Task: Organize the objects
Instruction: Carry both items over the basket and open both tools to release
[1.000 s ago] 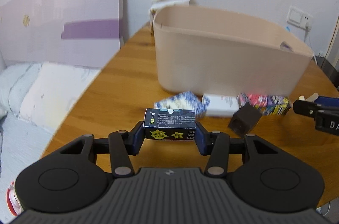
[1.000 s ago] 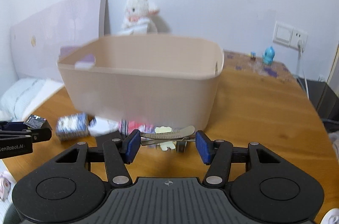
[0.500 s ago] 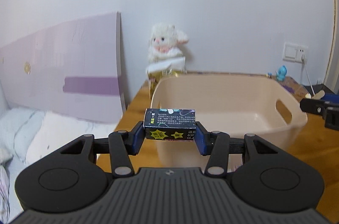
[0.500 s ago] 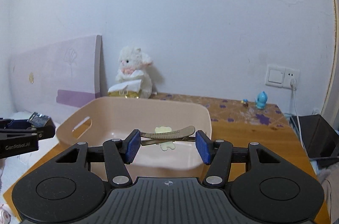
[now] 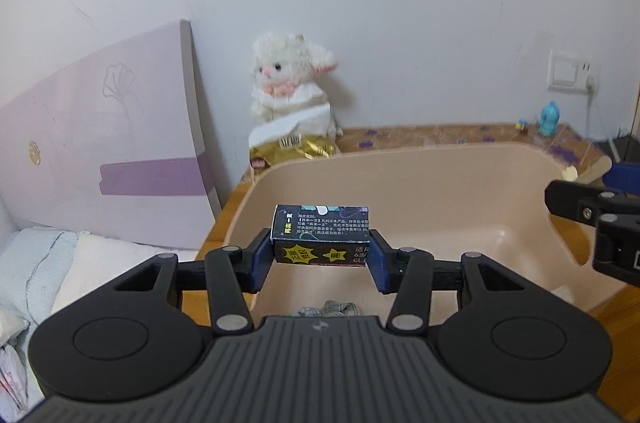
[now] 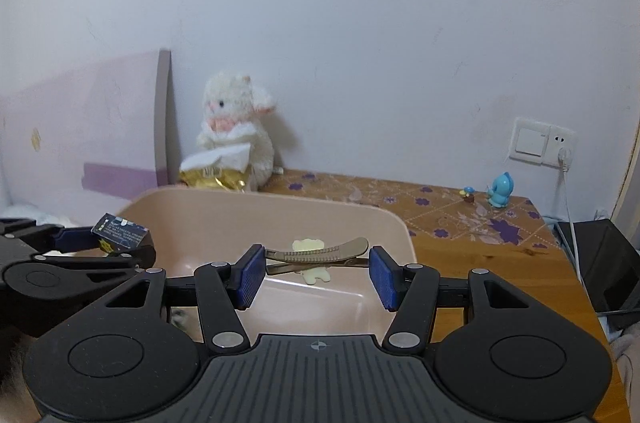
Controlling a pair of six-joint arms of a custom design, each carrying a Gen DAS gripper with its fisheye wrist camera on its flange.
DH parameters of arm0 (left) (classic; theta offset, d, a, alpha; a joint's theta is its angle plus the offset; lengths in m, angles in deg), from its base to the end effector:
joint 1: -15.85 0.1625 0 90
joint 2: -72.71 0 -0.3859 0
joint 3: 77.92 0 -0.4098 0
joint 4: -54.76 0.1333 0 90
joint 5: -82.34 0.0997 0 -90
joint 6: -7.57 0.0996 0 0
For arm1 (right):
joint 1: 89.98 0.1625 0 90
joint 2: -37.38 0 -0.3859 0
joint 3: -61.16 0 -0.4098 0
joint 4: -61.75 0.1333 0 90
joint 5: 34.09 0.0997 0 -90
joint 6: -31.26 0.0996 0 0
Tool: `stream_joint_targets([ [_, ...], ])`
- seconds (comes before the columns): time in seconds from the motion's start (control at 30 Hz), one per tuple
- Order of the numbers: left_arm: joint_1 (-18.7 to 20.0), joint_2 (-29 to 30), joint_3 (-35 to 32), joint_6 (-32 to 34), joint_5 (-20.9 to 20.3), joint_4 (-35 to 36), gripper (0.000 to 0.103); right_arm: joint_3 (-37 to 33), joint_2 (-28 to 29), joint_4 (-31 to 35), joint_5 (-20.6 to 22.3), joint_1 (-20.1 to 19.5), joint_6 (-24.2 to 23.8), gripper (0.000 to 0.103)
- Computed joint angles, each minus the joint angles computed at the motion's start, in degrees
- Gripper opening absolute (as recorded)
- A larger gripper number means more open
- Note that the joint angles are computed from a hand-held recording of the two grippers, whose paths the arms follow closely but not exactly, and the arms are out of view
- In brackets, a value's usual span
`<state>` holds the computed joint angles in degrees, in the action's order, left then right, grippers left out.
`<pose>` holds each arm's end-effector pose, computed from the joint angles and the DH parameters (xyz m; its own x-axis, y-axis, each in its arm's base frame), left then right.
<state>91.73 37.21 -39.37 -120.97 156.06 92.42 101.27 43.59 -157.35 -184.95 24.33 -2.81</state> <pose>-0.0219 -0.7481 0.2269 -0.4879 0.5122 -0.7068 0.8678 0.3721 -0.3293 0.3416 -0.6437 -0.0828 -0.6341 0.4239 0.6467 -0.4913 0.4250 -0.7603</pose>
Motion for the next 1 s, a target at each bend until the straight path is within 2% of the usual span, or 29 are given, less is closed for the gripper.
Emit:
stream_joint_targets([
  [0.13, -0.3, 4.6, -5.6, 1.0, -4.0, 3.3, 0.051, -4.7, 2.3, 6.6, -1.9, -1.3, 0.6, 0.054],
  [0.23, -0.7, 9.0, -11.6, 1.4, -8.7, 7.2, 0.051, -4.1, 2.0, 11.3, -3.0, -2.0, 3.3, 0.054],
  [0.33, -0.3, 11.8, -15.7, 2.2, -9.9, 9.3, 0.051, -4.8, 2.6, 13.0, -4.1, -2.2, 3.3, 0.054],
  [0.47, 0.0, 14.7, -20.7, 1.9, -10.6, 12.9, 0.052, -1.2, 0.6, 15.6, -4.3, -2.4, 7.5, 0.055],
  [0.5, 0.1, 15.2, -21.9, 1.4, -10.7, 14.0, 0.052, -0.4, 0.2, 15.8, -4.2, -2.4, 8.3, 0.062],
  [0.53, 0.1, 15.3, -22.2, 1.1, -10.7, 14.3, 0.053, 0.5, -0.4, 15.5, -4.1, -2.3, 8.9, 0.064],
  [0.57, 0.1, 14.7, -21.4, 1.3, -10.1, 14.0, 0.054, 1.6, -0.9, 14.9, -3.7, -2.2, 9.3, 0.065],
  [0.7, 0.4, 7.0, -9.2, 4.3, -6.3, 6.5, 0.078, 2.3, -1.3, 11.8, -3.9, -1.3, 7.4, 0.078],
  [0.77, 0.4, 5.3, -7.1, 4.7, -5.3, 5.5, 0.082, 3.0, -1.6, 9.5, -4.1, -0.6, 6.4, 0.085],
  [0.83, 0.5, 4.7, -7.4, 3.7, -4.6, 6.8, 0.086, 5.2, -2.9, 8.3, -4.0, 0.1, 7.7, 0.098],
  [0.9, 0.7, 4.0, -7.6, 2.6, -3.7, 8.1, 0.087, 7.9, -4.4, 7.2, -3.6, 0.7, 8.7, 0.103],
  [1.0, 0.8, 1.5, -5.3, 2.7, -2.8, 7.7, 0.088, 10.0, -5.4, 6.0, -3.8, 1.8, 8.7, 0.103],
])
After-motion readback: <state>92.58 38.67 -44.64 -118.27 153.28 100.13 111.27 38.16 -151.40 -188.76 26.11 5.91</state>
